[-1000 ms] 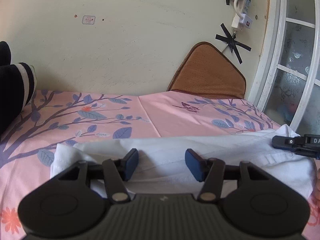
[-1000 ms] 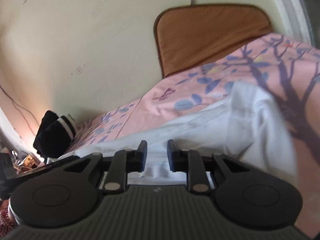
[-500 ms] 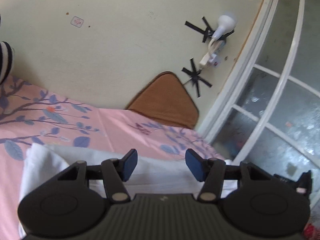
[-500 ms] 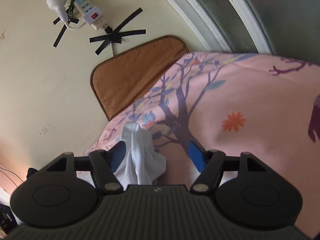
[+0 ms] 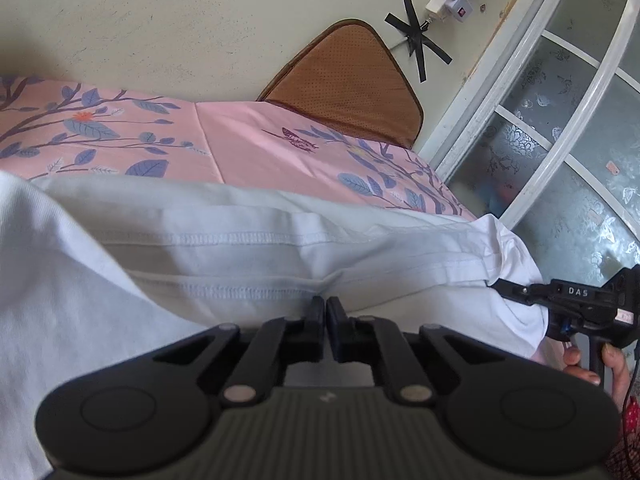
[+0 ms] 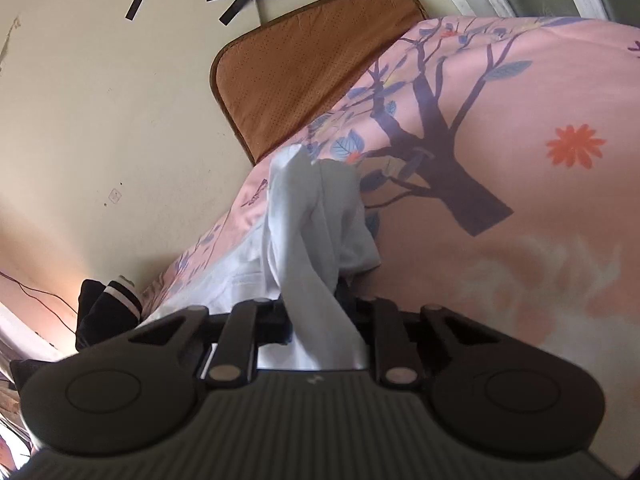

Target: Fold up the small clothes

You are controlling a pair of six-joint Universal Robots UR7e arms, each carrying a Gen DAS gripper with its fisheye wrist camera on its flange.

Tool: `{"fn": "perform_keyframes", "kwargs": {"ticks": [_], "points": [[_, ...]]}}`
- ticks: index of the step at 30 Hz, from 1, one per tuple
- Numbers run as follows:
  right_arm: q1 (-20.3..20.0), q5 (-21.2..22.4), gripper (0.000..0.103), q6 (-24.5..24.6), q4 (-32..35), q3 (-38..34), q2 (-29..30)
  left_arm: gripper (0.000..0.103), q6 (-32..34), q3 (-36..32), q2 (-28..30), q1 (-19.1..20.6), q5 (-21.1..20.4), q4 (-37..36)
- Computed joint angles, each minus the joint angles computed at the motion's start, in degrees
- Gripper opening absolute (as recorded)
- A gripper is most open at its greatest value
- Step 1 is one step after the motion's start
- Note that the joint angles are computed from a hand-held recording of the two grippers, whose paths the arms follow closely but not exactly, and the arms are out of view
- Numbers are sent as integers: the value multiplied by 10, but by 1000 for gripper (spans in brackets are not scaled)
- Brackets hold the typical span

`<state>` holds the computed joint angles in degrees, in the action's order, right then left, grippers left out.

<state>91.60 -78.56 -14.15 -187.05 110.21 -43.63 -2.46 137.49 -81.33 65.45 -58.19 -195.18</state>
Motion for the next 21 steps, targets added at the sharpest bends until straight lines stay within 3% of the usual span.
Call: {"fn": "perform_keyframes", "kwargs": {"ticks": [3,5,7,9,12,15,17,19,21], "points": [[11,53,18,4,21,3,-13,14,29,14,-5,-14,7,-34],[29,86,17,-5,31,6,-21,27,39,32,-19,-26,3,-90],[54,104,17,-23,48,7,-25,33,34,53,-45,-31,-25,-158],[83,109,17,-50,68,2,-22,40,27,77,-74,-47,-15,-223],[126,110,17,-85,111,-22,5,45,31,119,-134,-90,63,-272],[168,94,18,-100,132,-55,51,49,26,157,-202,-141,165,-272],[194,81,20,-106,141,-82,92,51,10,177,-243,-165,209,-260],[214,59,39,-106,175,-107,125,52,-4,190,-271,-184,242,-247],[215,76,46,-123,270,-127,137,53,-9,199,-284,-197,263,-237]]}}
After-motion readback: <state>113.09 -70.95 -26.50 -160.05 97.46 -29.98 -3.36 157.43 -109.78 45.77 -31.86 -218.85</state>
